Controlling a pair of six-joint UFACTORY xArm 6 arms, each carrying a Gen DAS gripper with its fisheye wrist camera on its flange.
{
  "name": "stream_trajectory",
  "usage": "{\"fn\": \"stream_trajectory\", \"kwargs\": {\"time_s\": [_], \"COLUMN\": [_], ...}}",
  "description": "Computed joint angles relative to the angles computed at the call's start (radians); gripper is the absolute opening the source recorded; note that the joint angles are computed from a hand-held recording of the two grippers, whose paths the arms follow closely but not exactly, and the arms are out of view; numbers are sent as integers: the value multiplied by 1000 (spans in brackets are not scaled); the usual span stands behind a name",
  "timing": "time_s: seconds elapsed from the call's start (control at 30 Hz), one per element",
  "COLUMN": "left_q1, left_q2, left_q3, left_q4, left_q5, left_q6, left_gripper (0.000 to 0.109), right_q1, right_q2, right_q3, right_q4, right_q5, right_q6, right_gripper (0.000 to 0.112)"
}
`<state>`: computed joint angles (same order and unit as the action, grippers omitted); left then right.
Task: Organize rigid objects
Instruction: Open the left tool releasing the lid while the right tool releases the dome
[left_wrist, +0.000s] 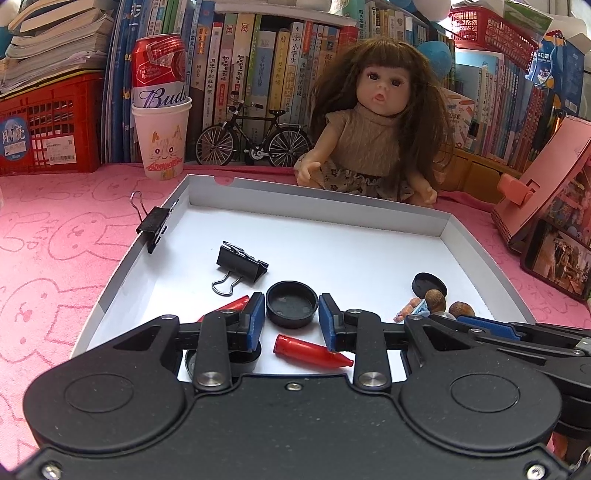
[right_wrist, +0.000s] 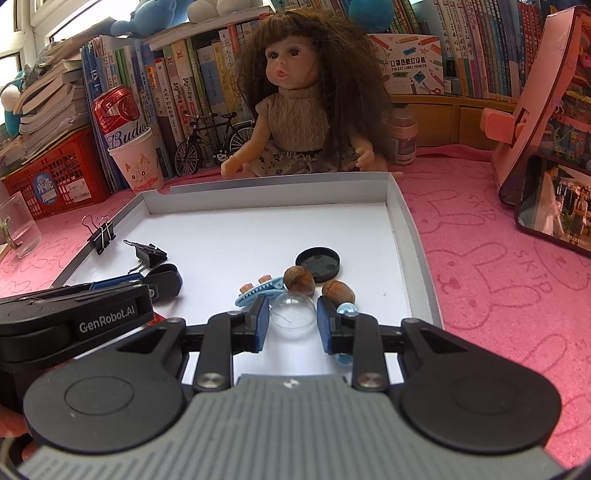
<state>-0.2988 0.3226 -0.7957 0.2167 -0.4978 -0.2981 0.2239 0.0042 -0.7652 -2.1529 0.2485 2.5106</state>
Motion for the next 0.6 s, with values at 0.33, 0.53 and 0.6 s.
{"fn": "stream_trajectory", "kwargs": {"time_s": [0.33,0.53,0.6], "left_q1": [-22,-39,-38], "left_q2": [-47,-79,-92], "left_q3": [38,71,83], "left_q4": [-72,-152,-156], "left_q5": [9,6,6], "left_q6": [73,144,151], "left_gripper": [56,66,68], "right_q1": [11,18,17], "right_q2": [-24,-54,-62], "right_q3": [21,45,51], "right_q4": [-30,-10,-4], "right_q5": [20,35,35], "right_q6": [48,41,39], "right_gripper": [59,64,66]}}
